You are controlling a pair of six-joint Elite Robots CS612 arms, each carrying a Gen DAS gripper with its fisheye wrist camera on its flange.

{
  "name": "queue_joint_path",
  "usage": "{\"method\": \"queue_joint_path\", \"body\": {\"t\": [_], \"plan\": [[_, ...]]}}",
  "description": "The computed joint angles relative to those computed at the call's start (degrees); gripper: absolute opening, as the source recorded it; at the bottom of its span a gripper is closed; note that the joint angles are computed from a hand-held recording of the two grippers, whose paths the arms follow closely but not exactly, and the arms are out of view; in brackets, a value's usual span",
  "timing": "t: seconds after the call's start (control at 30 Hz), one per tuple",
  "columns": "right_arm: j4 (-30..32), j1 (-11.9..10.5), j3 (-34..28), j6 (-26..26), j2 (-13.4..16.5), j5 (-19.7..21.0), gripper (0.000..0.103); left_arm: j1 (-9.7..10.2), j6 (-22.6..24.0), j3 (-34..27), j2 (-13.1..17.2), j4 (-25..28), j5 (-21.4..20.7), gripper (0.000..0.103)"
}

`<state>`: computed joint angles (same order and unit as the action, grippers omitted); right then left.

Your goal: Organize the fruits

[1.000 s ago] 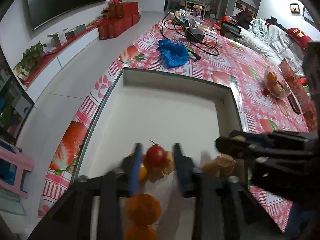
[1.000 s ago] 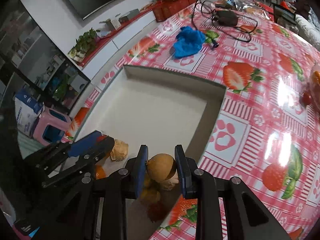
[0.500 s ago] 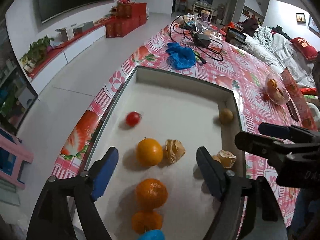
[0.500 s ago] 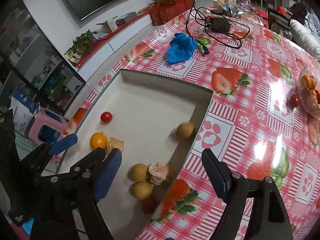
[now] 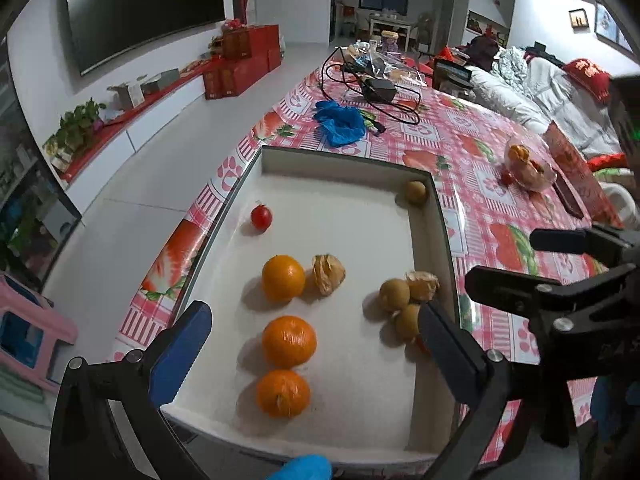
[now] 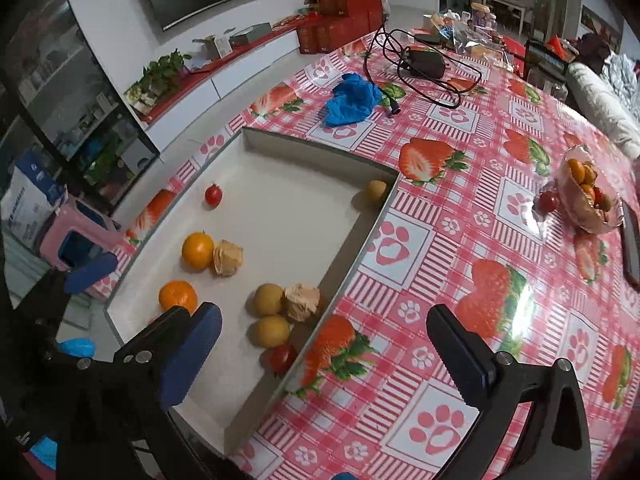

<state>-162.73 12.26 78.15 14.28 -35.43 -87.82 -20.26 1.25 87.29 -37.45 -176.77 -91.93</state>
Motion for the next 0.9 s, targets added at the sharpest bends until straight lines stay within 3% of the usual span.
{"method": "queue_joint_path", "body": {"t": [0.4, 0.9], "plan": [[1.3, 2.4, 0.7, -6.2, -0.6, -6.1, 0.103, -1.13, 1.0, 3.3, -1.6, 0.8, 4.0, 0.103], [2.4, 3.0, 1.4, -7.2, -1.0, -7.6, 0.103, -1.76, 2.1, 5.1, -2.4, 0.7, 6.0, 0.103]]}}
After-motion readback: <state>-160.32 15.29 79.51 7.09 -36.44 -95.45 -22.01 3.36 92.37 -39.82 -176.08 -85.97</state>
